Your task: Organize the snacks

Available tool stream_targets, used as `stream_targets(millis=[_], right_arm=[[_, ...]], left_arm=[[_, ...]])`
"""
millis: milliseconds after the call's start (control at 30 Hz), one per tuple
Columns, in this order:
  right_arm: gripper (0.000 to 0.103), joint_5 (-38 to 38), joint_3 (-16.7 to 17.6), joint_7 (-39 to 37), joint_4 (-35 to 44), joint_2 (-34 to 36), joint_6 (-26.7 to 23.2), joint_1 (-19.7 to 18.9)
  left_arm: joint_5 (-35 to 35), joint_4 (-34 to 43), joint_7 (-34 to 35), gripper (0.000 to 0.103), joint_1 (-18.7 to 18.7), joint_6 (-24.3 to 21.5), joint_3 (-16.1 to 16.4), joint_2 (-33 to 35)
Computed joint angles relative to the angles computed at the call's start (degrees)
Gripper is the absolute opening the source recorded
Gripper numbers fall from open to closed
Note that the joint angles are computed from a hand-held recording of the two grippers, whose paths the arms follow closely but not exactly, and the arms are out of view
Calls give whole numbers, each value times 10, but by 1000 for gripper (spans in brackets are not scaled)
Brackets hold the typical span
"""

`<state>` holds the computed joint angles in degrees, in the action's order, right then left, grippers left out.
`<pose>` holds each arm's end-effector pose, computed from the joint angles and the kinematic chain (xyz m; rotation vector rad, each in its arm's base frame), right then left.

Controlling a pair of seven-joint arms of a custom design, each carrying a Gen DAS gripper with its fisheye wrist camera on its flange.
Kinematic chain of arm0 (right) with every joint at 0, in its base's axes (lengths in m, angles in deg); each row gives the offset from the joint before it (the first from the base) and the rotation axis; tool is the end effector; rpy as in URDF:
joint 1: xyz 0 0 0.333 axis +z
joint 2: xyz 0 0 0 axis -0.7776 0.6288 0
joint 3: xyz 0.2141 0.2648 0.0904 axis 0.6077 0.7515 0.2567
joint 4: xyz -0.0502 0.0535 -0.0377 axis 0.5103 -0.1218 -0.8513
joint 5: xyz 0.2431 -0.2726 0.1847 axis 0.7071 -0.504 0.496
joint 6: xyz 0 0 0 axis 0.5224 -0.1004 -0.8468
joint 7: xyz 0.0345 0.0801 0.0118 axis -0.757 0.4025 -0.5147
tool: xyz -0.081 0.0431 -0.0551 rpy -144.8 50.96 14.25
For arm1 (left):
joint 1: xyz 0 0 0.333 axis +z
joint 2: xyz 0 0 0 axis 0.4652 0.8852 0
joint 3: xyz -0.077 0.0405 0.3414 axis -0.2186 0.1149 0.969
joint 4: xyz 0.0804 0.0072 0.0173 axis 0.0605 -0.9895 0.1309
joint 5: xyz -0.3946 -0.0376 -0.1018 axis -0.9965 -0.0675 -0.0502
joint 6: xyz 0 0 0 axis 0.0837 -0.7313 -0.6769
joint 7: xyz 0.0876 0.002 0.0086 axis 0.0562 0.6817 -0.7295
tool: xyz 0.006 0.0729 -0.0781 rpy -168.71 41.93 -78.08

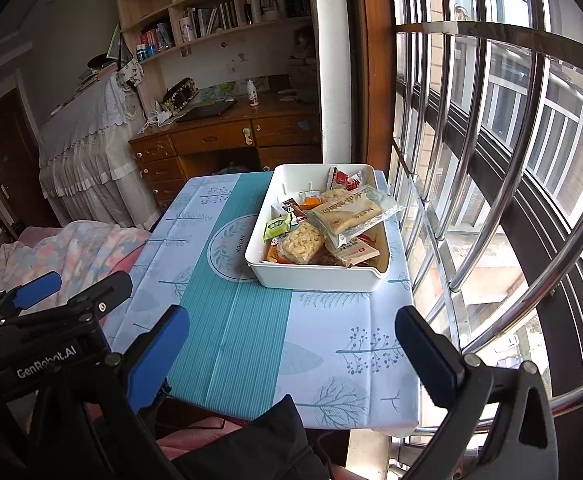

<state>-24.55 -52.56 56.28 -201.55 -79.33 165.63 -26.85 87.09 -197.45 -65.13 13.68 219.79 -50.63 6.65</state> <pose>0.4781 0.3384 0.5518 -1.8933 1.5348 -0.4893 0.4789 -0.3054 0.5785 -2.0171 1.5245 -0.6003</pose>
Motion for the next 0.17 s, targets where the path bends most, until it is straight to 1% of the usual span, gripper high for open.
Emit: stream_targets(millis=[167], right_arm=[[103, 2, -1, -2, -1, 0, -1, -1]], left_arm=[[-2, 1, 0, 102, -1, 1, 0, 2]])
